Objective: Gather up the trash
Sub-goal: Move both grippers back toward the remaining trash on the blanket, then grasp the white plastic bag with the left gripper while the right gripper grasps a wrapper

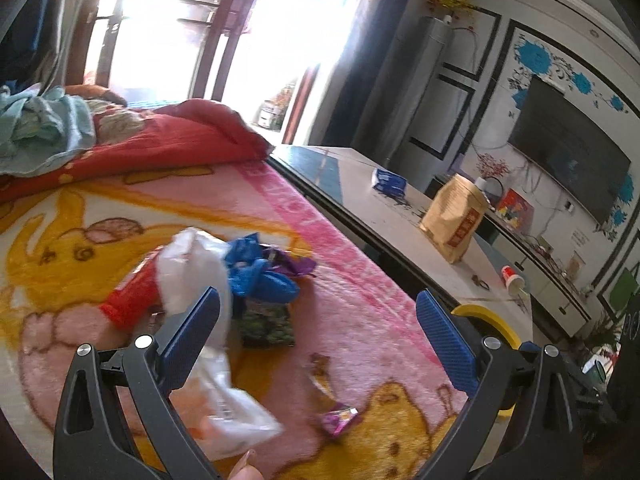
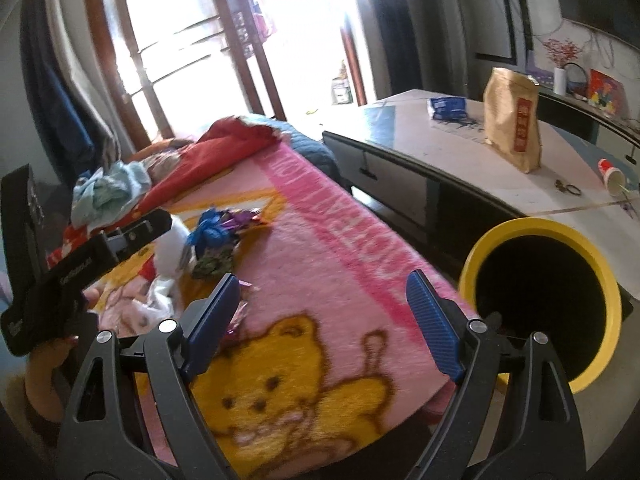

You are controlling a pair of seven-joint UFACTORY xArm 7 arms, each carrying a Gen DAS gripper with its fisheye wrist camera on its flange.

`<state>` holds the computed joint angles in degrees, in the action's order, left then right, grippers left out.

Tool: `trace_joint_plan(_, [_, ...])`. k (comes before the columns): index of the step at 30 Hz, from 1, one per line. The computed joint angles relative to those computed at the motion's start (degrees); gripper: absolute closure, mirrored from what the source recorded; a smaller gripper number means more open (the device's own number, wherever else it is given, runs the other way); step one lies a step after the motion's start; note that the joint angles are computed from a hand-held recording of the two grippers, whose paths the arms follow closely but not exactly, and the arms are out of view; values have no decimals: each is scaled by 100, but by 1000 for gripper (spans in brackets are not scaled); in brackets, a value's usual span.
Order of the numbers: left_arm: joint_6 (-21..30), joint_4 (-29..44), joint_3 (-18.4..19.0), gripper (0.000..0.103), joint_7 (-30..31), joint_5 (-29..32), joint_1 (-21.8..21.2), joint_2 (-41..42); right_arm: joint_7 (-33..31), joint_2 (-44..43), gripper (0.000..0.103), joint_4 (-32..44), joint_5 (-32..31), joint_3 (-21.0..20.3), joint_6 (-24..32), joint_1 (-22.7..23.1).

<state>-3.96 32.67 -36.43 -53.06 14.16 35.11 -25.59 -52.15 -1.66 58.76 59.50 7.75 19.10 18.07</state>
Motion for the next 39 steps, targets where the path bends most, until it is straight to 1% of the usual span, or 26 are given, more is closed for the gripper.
trace_joint_plan(5, [169, -266, 417, 7, 13, -75, -264, -224, 132, 122, 26, 52, -241, 115, 92, 92])
trace_joint_plan(14, [347, -585, 1054, 7, 85, -49, -675, -450, 473, 438, 26, 198, -768, 348, 268, 204])
trace_joint_plan(18, [367, -739, 1457, 7, 256, -111, -1029, -481, 702, 629, 28, 327, -1056, 431, 403, 218])
trace_joint_plan(20, [375, -801, 1669, 8, 384, -170, -1230, -483, 806, 729, 32, 385, -1230, 478, 426, 225])
trace_joint_plan(22, [390, -852, 1836, 9, 512, -234, -1411, -486, 884, 810, 34, 425, -1366, 527, 439, 227])
trace_joint_plan(23, [400, -869, 1997, 9, 613, -286, -1579, -459, 933, 851, 35, 451, -1434, 545, 447, 225])
trace_joint_plan(24, [389, -894, 2208, 11, 719, -374, -1808, -412, 994, 892, 36, 479, -1507, 561, 467, 221])
trace_joint_plan(25, [371, -903, 2357, 16, 807, -453, -1963, -371, 1053, 939, 38, 513, -1565, 578, 513, 214])
trace_joint_plan(27, [322, -946, 2923, 22, 1060, -744, -2570, -239, 1145, 1028, 42, 577, -1671, 608, 590, 192])
trace_joint_plan(28, [304, -970, 3042, 25, 1149, -851, -2710, -215, 1182, 1070, 44, 602, -1731, 621, 631, 182])
trace_joint_plan(29, [295, -974, 3267, 26, 1286, -982, -2961, -159, 1213, 1101, 47, 624, -1777, 635, 658, 170])
trace_joint_plan(31, [303, -953, 3362, 29, 1447, -1152, -3116, -85, 1244, 1162, 53, 663, -1834, 665, 733, 142])
trace_joint_plan(32, [324, -926, 3406, 30, 1531, -1222, -3190, -40, 1244, 1176, 60, 669, -1838, 681, 756, 125])
trace_joint_plan(33, [344, -896, 3445, 30, 1615, -1285, -3263, 6, 1236, 1194, 65, 682, -1832, 692, 817, 100])
trace_joint_plan(34, [356, -877, 3447, 31, 1673, -1341, -3297, 37, 1257, 1216, 73, 699, -1852, 691, 880, 83])
trace_joint_plan(35, [377, -849, 3456, 31, 1736, -1390, -3345, 85, 1267, 1219, 78, 691, -1865, 695, 882, 75])
trace_joint_plan(39, [533, -725, 3366, 31, 1857, -1510, -3345, 261, 1156, 1197, 79, 657, -1758, 716, 902, 7])
